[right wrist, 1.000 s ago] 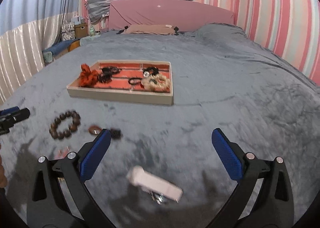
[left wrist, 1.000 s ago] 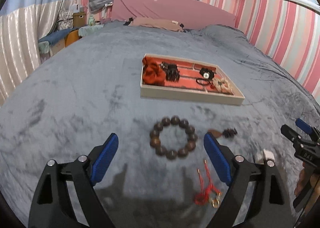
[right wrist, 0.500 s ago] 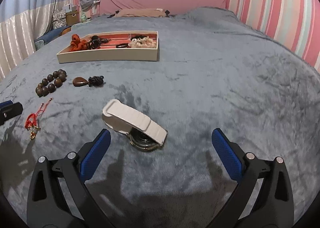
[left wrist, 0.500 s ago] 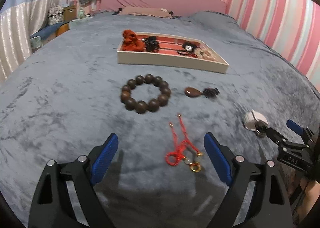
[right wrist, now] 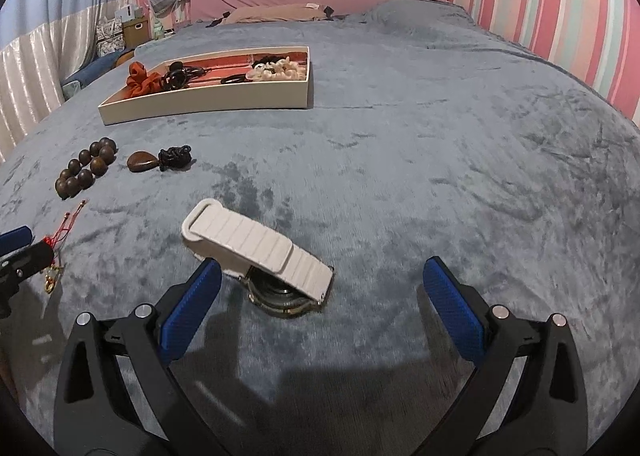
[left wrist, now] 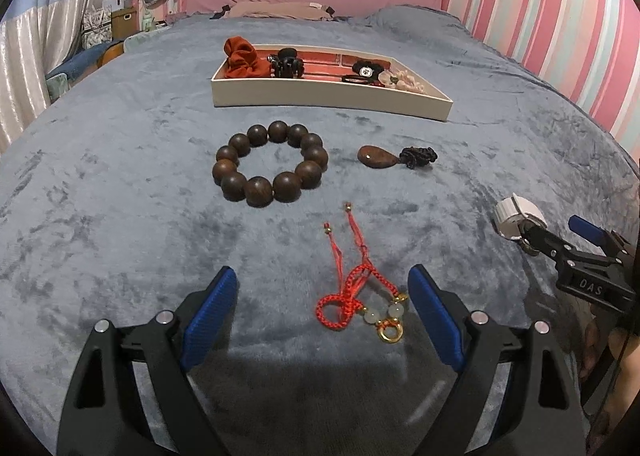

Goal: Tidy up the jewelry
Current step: 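Grasp the red cord charm with the left tool while the right tool grasps the white watch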

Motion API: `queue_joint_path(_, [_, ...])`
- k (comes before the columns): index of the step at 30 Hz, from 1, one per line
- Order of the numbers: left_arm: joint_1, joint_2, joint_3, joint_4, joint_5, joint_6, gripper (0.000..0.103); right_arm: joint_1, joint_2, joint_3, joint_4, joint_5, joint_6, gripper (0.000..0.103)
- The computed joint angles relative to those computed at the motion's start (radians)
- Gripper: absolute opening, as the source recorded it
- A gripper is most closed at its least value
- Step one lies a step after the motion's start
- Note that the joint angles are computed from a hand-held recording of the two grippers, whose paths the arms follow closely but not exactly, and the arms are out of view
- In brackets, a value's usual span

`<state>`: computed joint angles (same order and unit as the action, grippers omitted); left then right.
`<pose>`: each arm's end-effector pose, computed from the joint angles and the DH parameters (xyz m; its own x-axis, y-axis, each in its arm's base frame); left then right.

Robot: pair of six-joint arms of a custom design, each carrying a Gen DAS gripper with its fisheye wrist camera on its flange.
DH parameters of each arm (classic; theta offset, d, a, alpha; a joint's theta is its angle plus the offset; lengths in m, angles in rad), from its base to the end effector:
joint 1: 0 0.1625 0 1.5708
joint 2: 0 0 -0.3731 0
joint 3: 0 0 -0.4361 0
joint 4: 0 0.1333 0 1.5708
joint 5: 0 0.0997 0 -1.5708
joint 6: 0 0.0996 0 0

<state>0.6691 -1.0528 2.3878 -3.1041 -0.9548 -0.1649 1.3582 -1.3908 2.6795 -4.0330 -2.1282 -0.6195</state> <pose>-0.1957 -0.3980 0.0026 -0.7137 0.4621 -0.5264 0.6608 0.6934 -0.2873 0.0145 -0.3149 0.1699 -0.6390 0.3144 0.7020 -0.3554 0.6887 -0.6319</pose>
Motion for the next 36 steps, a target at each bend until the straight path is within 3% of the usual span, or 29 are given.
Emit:
queue_joint_path(2, [0.003,0.004,-0.002,0.0,-0.004,0.005,0.084,0.0,0.009,-0.011,0.001,-0.005,0.001,0.098])
queue_joint_path(7, [-0.004,0.015,-0.003,-0.004,0.0,0.022,0.064,-0.008,0.011,-0.022,0.021,-0.011,0.011,0.079])
queue_joint_path(10, [-0.002,0.016,-0.003,-0.006,-0.003,0.023,0.061,-0.012,0.007,-0.021,0.024,-0.005,0.016,0.072])
queue_joint_path(12, [0.0,0.018,-0.004,-0.007,-0.002,0.023,0.047,-0.014,0.005,-0.019,0.022,0.0,0.016,0.066])
queue_joint_path(17, [0.004,0.021,-0.006,-0.009,-0.004,0.026,0.03,-0.013,0.007,-0.017,0.018,0.014,0.003,0.054])
queue_joint_path(25, [0.012,0.012,-0.005,-0.008,-0.026,0.028,0.014,-0.005,0.003,-0.011,0.022,0.028,-0.012,0.026])
queue_joint_path(27, [0.014,0.005,-0.003,-0.005,-0.039,0.033,0.009,-0.009,-0.011,-0.006,0.036,0.037,-0.003,0.024])
queue_joint_path(36, [0.009,-0.019,0.003,-0.005,-0.033,0.053,0.007,-0.026,-0.085,0.025,0.074,0.093,0.038,0.017])
